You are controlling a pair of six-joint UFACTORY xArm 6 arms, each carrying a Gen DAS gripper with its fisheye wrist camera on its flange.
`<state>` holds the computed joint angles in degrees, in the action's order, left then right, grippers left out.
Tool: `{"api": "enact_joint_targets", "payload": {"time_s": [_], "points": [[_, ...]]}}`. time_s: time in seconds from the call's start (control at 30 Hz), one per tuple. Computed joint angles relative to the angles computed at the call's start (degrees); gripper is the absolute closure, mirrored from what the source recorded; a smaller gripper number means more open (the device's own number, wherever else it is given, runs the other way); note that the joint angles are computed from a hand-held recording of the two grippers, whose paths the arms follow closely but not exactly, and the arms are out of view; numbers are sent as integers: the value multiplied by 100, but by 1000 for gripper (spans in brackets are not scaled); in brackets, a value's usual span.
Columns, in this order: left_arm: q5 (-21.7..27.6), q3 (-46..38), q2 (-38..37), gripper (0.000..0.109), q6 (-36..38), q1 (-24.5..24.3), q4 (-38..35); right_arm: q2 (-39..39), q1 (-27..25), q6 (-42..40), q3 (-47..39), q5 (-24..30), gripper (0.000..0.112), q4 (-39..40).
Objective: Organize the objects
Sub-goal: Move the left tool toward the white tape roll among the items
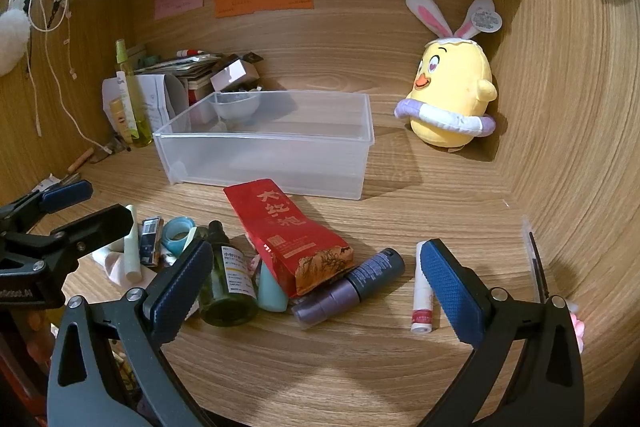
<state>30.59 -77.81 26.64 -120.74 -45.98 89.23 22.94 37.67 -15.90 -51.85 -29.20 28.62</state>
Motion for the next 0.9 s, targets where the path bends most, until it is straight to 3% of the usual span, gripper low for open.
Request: {"api": "enact_joint_targets", "payload": {"time_s": [0.53,0.9], "points": [[-198,-1,11,6,115,92,-117,36,-267,623,-71,212,9,-900],[-290,169,-106,6,210,268,-249,96,-275,400,-206,316,9,-574]]}}
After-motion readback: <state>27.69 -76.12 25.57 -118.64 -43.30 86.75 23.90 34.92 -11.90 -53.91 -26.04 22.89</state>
